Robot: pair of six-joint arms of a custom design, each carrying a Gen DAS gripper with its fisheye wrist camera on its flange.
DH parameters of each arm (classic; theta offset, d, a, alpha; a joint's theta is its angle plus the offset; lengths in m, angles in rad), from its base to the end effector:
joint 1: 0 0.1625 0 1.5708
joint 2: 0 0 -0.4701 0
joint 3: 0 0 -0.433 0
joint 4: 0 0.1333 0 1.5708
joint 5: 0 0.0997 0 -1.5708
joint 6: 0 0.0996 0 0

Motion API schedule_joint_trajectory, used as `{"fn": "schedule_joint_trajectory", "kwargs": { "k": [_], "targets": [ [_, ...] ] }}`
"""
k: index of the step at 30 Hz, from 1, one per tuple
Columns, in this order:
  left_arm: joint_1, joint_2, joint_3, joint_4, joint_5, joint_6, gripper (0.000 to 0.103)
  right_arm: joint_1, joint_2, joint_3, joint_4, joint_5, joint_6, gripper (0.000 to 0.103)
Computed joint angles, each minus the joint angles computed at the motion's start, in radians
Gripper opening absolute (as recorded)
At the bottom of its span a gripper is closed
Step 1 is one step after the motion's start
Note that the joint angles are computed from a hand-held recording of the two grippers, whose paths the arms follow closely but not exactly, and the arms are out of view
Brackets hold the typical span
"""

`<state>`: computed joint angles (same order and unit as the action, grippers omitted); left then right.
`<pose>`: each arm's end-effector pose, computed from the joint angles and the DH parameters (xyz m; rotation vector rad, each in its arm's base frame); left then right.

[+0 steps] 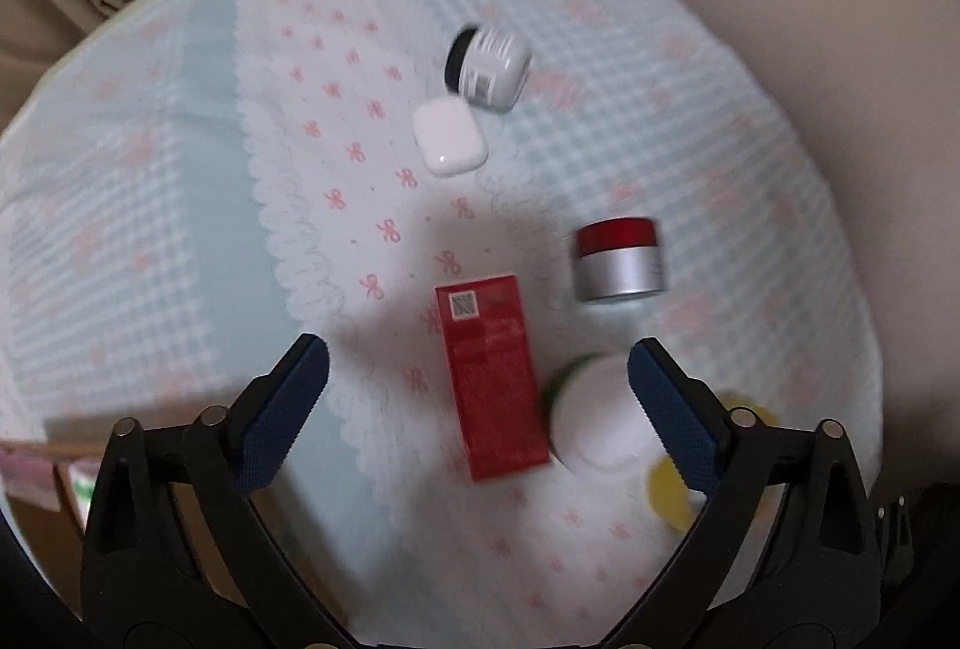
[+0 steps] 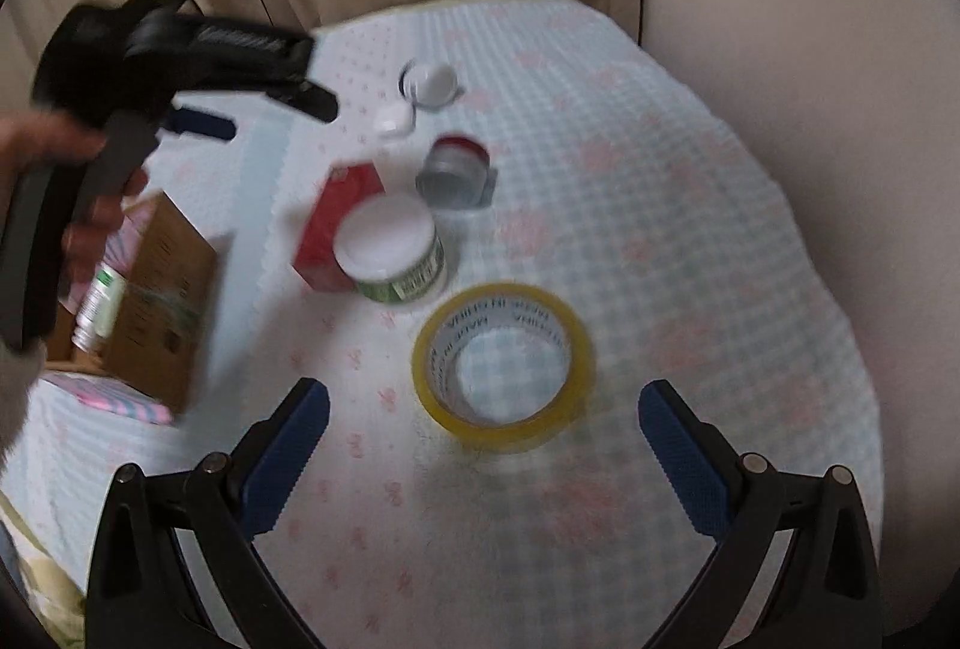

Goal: Organize rigid objects
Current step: 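Grasp the red box with the left tool while the right tool grasps the yellow tape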

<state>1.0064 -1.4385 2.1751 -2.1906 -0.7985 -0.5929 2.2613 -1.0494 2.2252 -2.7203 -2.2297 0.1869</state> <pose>-0.0819 -0.5085 0.2551 0.0229 2.4026 -0.4165 0.3732 -0.3381 0.0891 0.6373 -2.4317 0.3352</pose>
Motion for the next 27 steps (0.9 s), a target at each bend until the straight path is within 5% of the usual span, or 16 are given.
{"fn": "schedule_joint_trajectory", "kwargs": {
  "k": [14, 23, 27],
  "targets": [
    [0.117, 0.134, -0.036, -0.045, -0.031, 0.139, 0.069, -0.094, 0.185, 0.061, -0.316, -0.059, -0.108, 0.103],
    [0.166, 0.113, -0.037, -0.06, -0.115, 0.114, 0.068, -0.11, 0.231, 0.055, -0.425, -0.083, -0.182, 0.1],
    [0.163, 0.104, -0.031, -0.054, -0.093, 0.119, 0.066, -0.111, 0.231, 0.052, -0.425, -0.081, -0.192, 0.098]
  ]
}}
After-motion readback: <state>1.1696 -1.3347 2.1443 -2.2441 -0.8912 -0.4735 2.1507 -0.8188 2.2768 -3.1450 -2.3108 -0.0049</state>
